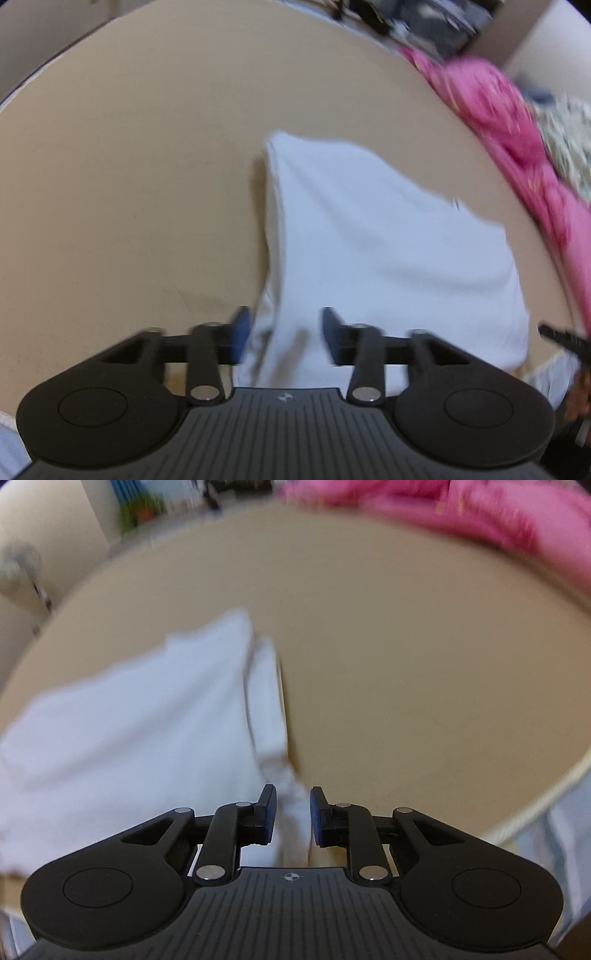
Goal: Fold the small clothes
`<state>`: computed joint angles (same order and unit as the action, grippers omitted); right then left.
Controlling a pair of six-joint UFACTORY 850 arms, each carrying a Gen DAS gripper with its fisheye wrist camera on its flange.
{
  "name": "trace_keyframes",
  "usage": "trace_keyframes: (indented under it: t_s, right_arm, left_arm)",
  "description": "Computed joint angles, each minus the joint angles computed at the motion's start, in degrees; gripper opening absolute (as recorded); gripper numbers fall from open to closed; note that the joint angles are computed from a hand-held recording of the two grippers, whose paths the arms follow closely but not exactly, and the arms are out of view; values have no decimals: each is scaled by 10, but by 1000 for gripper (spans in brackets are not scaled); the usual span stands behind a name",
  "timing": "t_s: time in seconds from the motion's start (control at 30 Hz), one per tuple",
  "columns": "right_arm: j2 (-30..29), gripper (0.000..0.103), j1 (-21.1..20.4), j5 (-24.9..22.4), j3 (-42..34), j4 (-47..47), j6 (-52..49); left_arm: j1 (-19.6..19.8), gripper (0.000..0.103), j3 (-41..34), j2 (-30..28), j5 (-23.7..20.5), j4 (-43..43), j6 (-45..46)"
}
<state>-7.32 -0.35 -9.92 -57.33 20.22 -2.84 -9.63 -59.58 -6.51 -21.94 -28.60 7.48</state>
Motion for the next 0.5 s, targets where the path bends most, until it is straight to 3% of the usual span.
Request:
trace_keyframes:
  t_s: [0.1, 0.33, 0.4, 0.47, 0.5]
  right_arm:
    - [-6, 22, -6, -1, -4, 87, -89]
    - [-11, 22, -9, -16, -12, 139, -150]
    - [0, 22, -8, -14, 0, 141, -147]
    - [4, 22, -9, -17, 4, 145, -151]
    - [2, 22, -10, -18, 3, 154, -161]
  left_arm:
    - [10, 68, -24, -31, -22, -22, -1]
    - [14, 69, -68, -87, -64, -19, -15]
    - [6, 64, -67, -87, -55, 5, -25]
    - [0, 33, -59, -83, -49, -9, -5]
    - [-3, 31, -61, -83, -52, -17, 6]
